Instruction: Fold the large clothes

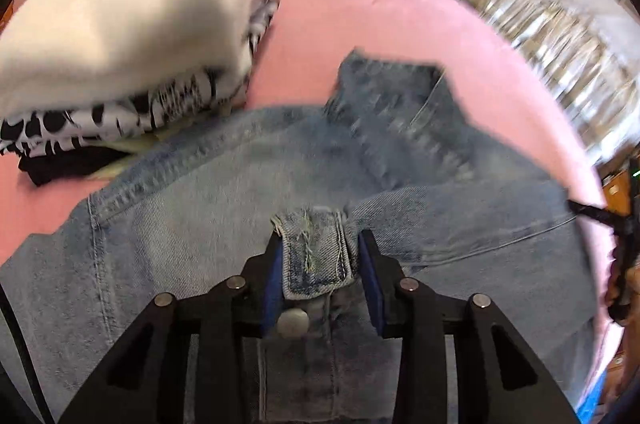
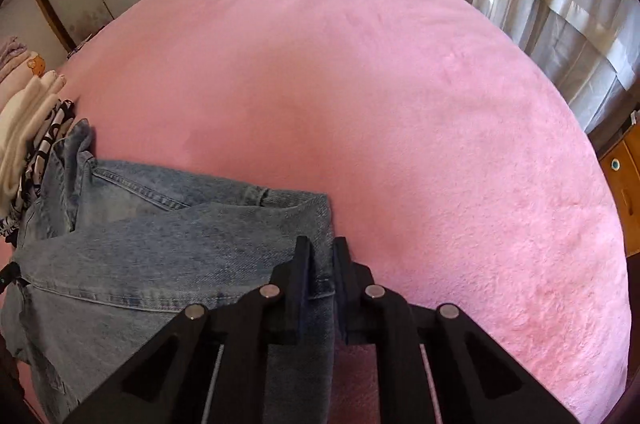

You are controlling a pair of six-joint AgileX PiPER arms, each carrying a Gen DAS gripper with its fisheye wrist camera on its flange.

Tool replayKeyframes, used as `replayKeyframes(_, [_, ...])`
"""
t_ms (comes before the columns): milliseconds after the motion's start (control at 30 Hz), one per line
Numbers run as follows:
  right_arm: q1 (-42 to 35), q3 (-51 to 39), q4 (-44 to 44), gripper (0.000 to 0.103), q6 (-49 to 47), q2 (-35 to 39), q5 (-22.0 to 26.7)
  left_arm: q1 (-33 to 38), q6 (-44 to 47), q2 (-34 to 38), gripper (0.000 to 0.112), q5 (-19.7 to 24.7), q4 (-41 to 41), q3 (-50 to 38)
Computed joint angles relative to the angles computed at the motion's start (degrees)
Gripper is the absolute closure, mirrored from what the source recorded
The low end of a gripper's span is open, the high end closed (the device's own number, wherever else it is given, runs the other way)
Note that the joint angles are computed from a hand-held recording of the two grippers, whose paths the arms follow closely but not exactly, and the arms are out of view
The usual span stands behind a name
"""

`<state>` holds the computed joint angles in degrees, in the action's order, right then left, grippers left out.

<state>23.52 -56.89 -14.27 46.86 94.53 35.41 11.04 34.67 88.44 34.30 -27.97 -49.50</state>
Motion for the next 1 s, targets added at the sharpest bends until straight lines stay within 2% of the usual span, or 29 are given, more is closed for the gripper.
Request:
replayKeyframes(67, [-0.2,0.2,1.7,0.092,-1.0,-1.2,0.7,-0.4,-3.1,1.8,0.073,0.0,2.5,-0.3])
replayKeyframes(133, [-0.7,1.0,6.7,0.084,-4.7,-5.0,2.9,1.6,-1.2,1.2,0.070,2.0,0.1,-0.1])
replayKeyframes(167, [-0.4,1.7,8.2,0.078,-6.3,-7.2,3.7,2.6,-1.5,0.4,0.065,3.5,0.4,-0.3])
replayKeyframes(200, [0.7,2.8,8.3,0.069,-6.3,-9.8,4.5,3.5,-2.3,-0.6,0.055,4.6,1.4,-0.2])
replayKeyframes(233, [2.7,4.1,6.8,0.062,-4.6,-12.8,5.7,4.5,-2.1,-1.7,0.050,5.0,1.7,0.3])
replayKeyframes(267, [4.7,5.3,5.1,0.050,-2.4,-15.0,6.6,6.1,-1.2,-3.5,0.050,5.3,1.6,1.4])
replayKeyframes(300, [7.7,7.4,3.1,0.045,0.6,-18.6,7.9,7.8,0.2,-5.0,0.050,6.3,1.2,2.4])
replayKeyframes(333, [10.0,8.9,2.5,0.044,2.5,-20.9,8.7,9.3,1.2,-6.0,0.050,7.5,1.1,3.1])
replayKeyframes(400, [14.5,12.1,2.9,0.044,5.7,-24.2,10.4,12.5,3.8,-8.3,0.050,10.1,0.2,5.4])
replayKeyframes(500, [20.2,15.5,2.9,0.044,11.9,-24.7,10.0,15.7,7.2,-10.6,0.050,12.2,-1.4,8.9])
replayKeyframes(667, [23.6,18.9,2.1,0.044,18.0,-22.9,5.5,16.2,7.0,-12.2,0.052,8.8,-3.8,13.7])
replayKeyframes(700, [23.2,18.8,2.0,0.047,17.7,-21.9,4.5,16.3,7.6,-12.0,0.065,8.9,-5.2,14.0])
replayKeyframes(733, [23.9,18.5,0.1,0.079,19.3,-21.1,5.3,15.8,6.9,-11.3,0.075,10.0,-5.7,13.6])
replayKeyframes(767, [23.6,18.1,0.2,0.086,18.6,-20.9,6.0,14.1,3.9,-11.7,0.075,8.7,-4.3,13.9])
replayKeyframes(867, [24.8,19.5,-4.1,0.087,23.8,-23.6,7.2,9.9,0.7,-16.0,0.075,6.8,-1.8,16.0])
replayKeyframes(1000, [23.1,22.0,-3.0,0.087,22.7,-22.2,4.5,5.0,-2.8,-16.9,0.073,-0.2,2.4,19.9])
